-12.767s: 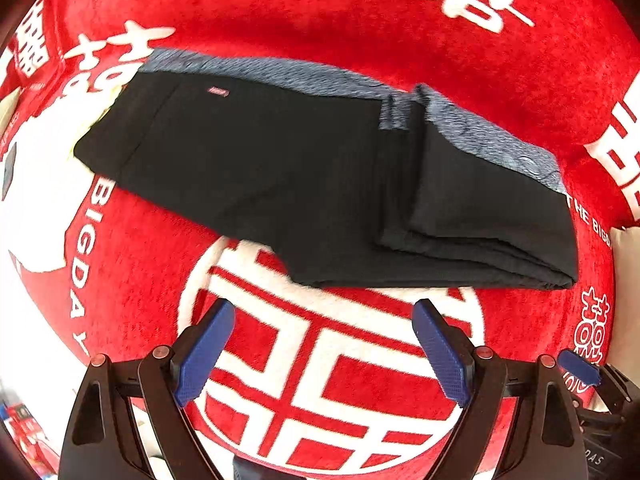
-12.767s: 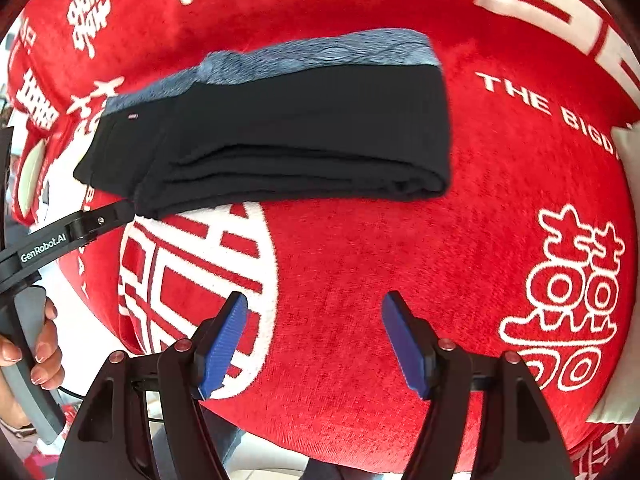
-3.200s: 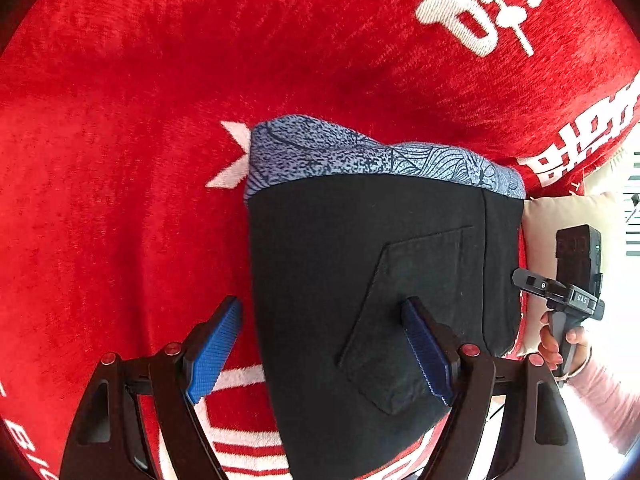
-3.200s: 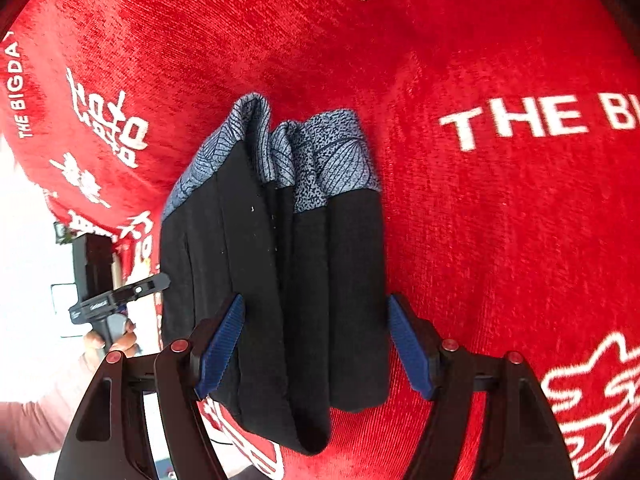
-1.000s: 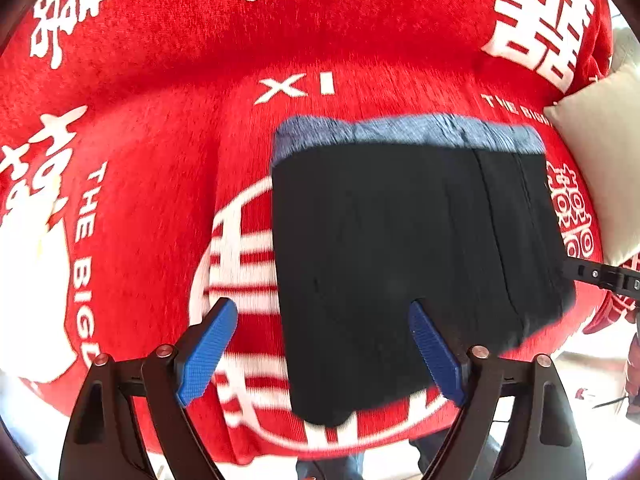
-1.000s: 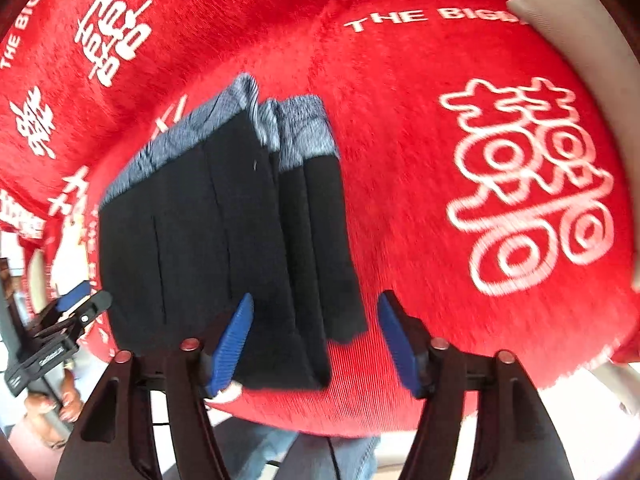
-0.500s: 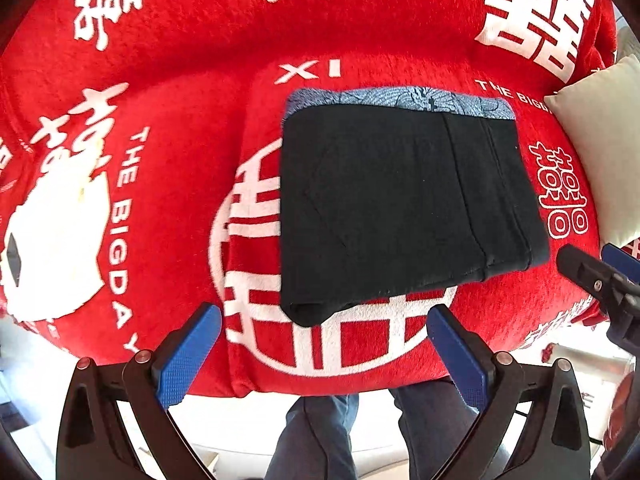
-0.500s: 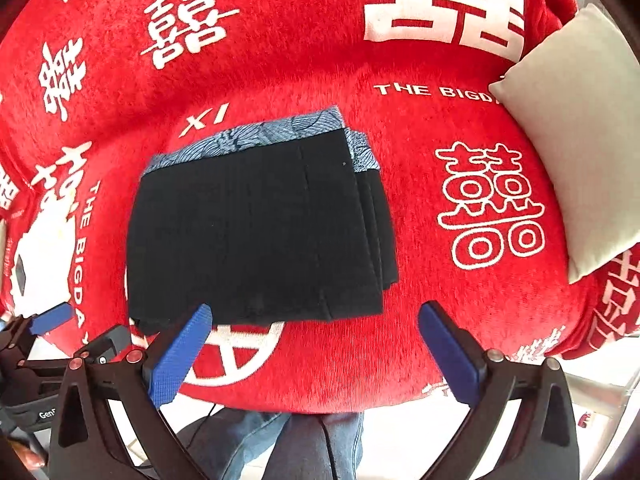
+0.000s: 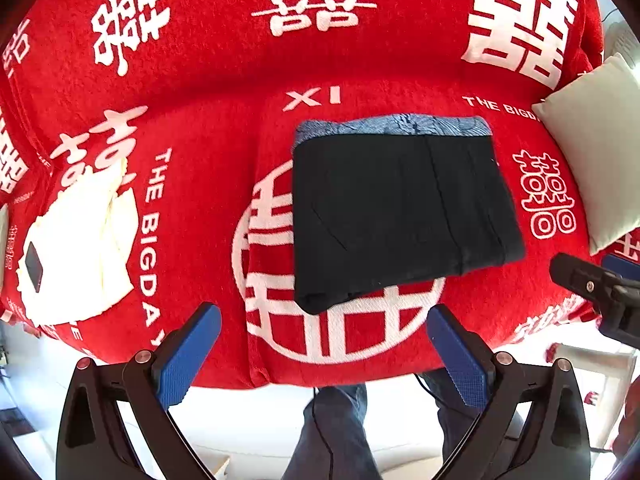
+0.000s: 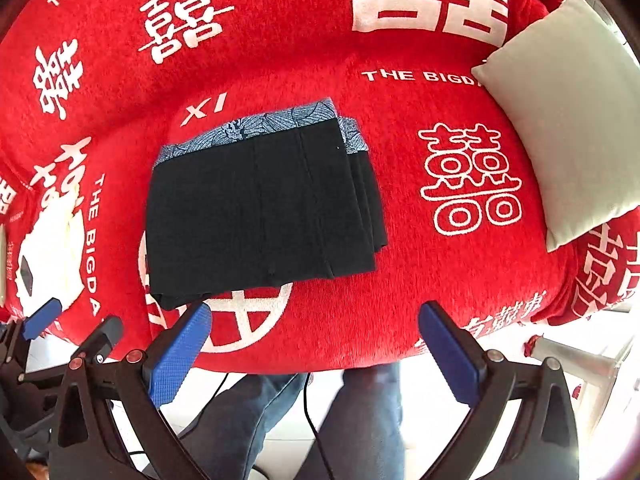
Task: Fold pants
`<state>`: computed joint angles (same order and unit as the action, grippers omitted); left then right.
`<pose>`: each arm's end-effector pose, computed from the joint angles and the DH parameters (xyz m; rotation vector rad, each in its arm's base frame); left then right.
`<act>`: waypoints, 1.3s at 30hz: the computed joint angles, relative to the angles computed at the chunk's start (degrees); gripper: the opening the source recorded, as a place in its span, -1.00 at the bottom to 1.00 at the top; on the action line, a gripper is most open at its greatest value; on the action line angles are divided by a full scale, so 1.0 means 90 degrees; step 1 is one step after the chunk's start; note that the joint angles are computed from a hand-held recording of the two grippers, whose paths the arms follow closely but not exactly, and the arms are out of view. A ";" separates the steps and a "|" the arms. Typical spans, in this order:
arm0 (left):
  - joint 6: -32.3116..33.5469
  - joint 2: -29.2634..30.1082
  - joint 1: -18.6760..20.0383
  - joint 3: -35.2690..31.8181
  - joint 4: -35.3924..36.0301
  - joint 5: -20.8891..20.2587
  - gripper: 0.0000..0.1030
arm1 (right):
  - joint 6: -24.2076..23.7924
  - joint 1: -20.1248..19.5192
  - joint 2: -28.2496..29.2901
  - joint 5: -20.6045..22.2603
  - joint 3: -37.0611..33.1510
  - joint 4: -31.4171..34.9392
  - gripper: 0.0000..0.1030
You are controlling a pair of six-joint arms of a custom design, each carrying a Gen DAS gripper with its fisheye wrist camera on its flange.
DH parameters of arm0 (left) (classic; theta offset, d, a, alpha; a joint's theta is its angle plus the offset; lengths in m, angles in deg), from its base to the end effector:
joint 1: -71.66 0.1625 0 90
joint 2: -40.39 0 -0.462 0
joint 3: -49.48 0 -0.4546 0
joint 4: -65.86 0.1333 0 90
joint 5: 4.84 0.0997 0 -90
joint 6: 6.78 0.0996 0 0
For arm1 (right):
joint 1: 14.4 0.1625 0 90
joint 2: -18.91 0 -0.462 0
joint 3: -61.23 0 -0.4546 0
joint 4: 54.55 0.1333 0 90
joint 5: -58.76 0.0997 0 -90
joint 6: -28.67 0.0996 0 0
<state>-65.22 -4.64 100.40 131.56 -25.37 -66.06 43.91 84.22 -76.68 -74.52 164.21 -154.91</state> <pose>-0.5433 -0.5047 0.0863 0.2534 2.3521 -0.1404 0.1406 -0.4936 0.4966 -0.1632 -2.3949 0.2577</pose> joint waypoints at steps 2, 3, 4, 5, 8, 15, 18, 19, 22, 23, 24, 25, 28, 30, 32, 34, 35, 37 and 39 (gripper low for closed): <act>-0.0079 0.0032 -0.0017 -0.0104 0.0144 -0.0057 1.00 | -0.0066 0.0031 0.0036 0.0010 -0.0081 0.0067 1.00; -0.0110 0.0052 -0.0039 -0.0150 0.0207 -0.0042 1.00 | -0.0142 0.0049 0.0050 0.0010 -0.0112 0.0089 1.00; -0.0202 0.0086 -0.0078 -0.0213 0.0325 0.0000 1.00 | -0.0222 0.0062 0.0061 0.0006 -0.0131 0.0096 1.00; -0.0322 0.0117 -0.0102 -0.0270 0.0435 0.0000 1.00 | -0.0345 0.0100 0.0092 -0.0022 -0.0192 0.0217 1.00; -0.0472 0.0175 -0.0124 -0.0346 0.0460 -0.0243 1.00 | -0.0664 0.0202 0.0078 -0.0098 -0.0250 0.0334 1.00; -0.0732 0.0324 -0.0203 -0.0597 0.0723 -0.0372 1.00 | -0.0788 0.0141 0.0038 0.0052 -0.0312 0.0557 1.00; -0.0784 0.0369 -0.0226 -0.0706 0.0933 -0.0289 1.00 | -0.0870 0.0152 0.0034 0.0045 -0.0308 0.0517 1.00; -0.0789 0.0371 -0.0230 -0.0717 0.0957 -0.0280 1.00 | -0.0877 0.0157 0.0035 0.0039 -0.0306 0.0507 1.00; -0.0812 0.0362 -0.0240 -0.0716 0.0959 -0.0287 1.00 | -0.0911 0.0193 0.0044 -0.0011 -0.0304 0.0481 1.00; -0.0817 0.0370 -0.0241 -0.0724 0.0973 -0.0299 1.00 | -0.0932 0.0193 0.0046 -0.0003 -0.0308 0.0476 1.00; -0.0817 0.0376 -0.0245 -0.0729 0.0976 -0.0308 1.00 | -0.0938 0.0191 0.0040 0.0008 -0.0305 0.0473 1.00; -0.0801 0.0374 -0.0243 -0.0726 0.0968 -0.0310 1.00 | -0.0951 0.0189 0.0033 0.0024 -0.0306 0.0472 1.00; -0.0758 0.0396 -0.0264 -0.0748 0.0972 -0.0303 1.00 | -0.0962 0.0182 0.0017 0.0023 -0.0314 0.0481 1.00; -0.0730 0.0404 -0.0277 -0.0748 0.0951 -0.0292 1.00 | -0.0972 0.0185 0.0006 0.0010 -0.0316 0.0465 1.00; -0.0722 0.0407 -0.0288 -0.0747 0.0953 -0.0285 1.00 | -0.0963 0.0183 -0.0007 -0.0013 -0.0320 0.0455 1.00; -0.0741 0.0402 -0.0295 -0.0745 0.0972 -0.0264 1.00 | -0.0949 0.0191 -0.0013 -0.0017 -0.0316 0.0442 1.00; -0.0751 0.0397 -0.0299 -0.0738 0.0979 -0.0257 1.00 | -0.0941 0.0192 -0.0016 -0.0018 -0.0313 0.0441 1.00; -0.0766 0.0383 -0.0300 -0.0724 0.0984 -0.0256 1.00 | -0.0936 0.0196 -0.0023 -0.0019 -0.0305 0.0433 1.00; -0.0784 0.0375 -0.0298 -0.0716 0.0987 -0.0262 1.00 | -0.0953 0.0191 -0.0018 -0.0018 -0.0310 0.0434 1.00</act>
<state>-72.27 -1.26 97.72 125.11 -16.48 -68.42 35.33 85.94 -76.84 -74.68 161.42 -151.00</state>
